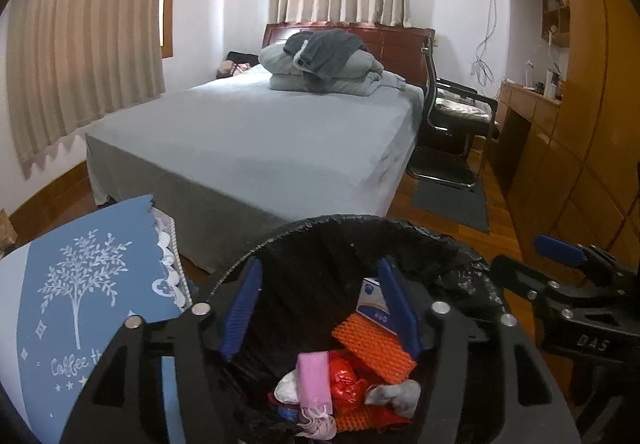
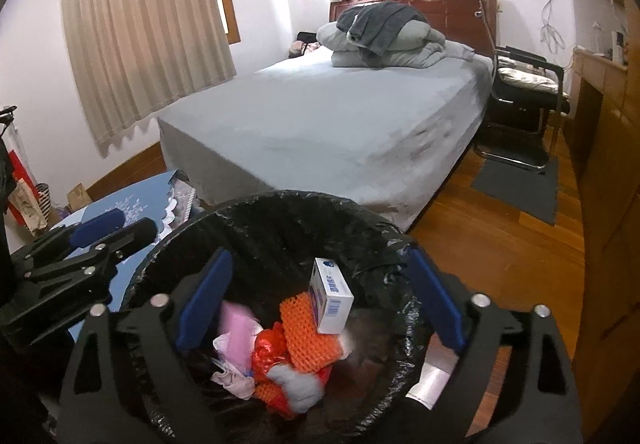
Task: Collect trash
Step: 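Open both grippers to drop the mask and sock into the bin, then lift both open tools back from the bin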
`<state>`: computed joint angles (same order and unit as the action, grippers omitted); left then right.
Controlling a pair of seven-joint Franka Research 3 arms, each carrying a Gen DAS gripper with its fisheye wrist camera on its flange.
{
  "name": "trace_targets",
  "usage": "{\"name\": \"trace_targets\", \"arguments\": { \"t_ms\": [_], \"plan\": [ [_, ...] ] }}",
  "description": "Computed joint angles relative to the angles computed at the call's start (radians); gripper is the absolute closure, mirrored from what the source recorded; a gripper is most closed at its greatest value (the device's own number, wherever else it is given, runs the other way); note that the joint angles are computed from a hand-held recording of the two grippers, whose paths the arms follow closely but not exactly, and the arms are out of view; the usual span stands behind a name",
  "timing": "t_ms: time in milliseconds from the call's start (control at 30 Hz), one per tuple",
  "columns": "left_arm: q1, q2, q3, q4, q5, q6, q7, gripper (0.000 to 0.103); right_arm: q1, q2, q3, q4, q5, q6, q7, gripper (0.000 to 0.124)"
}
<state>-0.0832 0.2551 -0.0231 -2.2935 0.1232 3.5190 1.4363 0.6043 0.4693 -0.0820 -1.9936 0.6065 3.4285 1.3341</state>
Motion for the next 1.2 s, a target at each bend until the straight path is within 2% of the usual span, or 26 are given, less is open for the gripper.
{"name": "trace_targets", "arguments": {
  "t_ms": [67,133,233,333,500,800,1200],
  "plan": [
    [0.001,-0.010,0.004,-0.007,-0.007,0.005,0.000,0.036,-0.013,-0.010,0.014,-0.011,-0.004,0.005,0.004,0.030],
    [-0.034,-0.028,0.038,-0.026,-0.067,0.022,0.041,0.029,-0.017,-0.022,0.020,-0.021,-0.003,0.008,0.006,0.028],
    [-0.053,-0.055,0.058,-0.047,-0.147,0.025,0.093,0.018,-0.043,-0.046,0.053,-0.041,-0.024,0.023,0.008,0.028],
    [-0.069,-0.090,0.071,-0.079,-0.247,0.028,0.162,0.013,-0.042,-0.068,0.065,-0.060,-0.028,0.033,-0.004,0.028],
    [-0.061,-0.139,0.056,-0.122,-0.374,0.029,0.256,0.009,-0.064,-0.109,0.108,-0.090,-0.049,0.037,-0.008,0.027],
    [0.032,-0.251,-0.035,-0.245,-0.454,0.069,0.318,0.007,-0.048,-0.154,0.131,-0.124,-0.054,0.040,-0.016,0.027],
    [0.143,-0.403,-0.176,-0.372,-0.543,0.082,0.363,0.006,0.062,-0.228,0.086,-0.164,0.054,0.027,-0.114,0.027]
  ]
}}
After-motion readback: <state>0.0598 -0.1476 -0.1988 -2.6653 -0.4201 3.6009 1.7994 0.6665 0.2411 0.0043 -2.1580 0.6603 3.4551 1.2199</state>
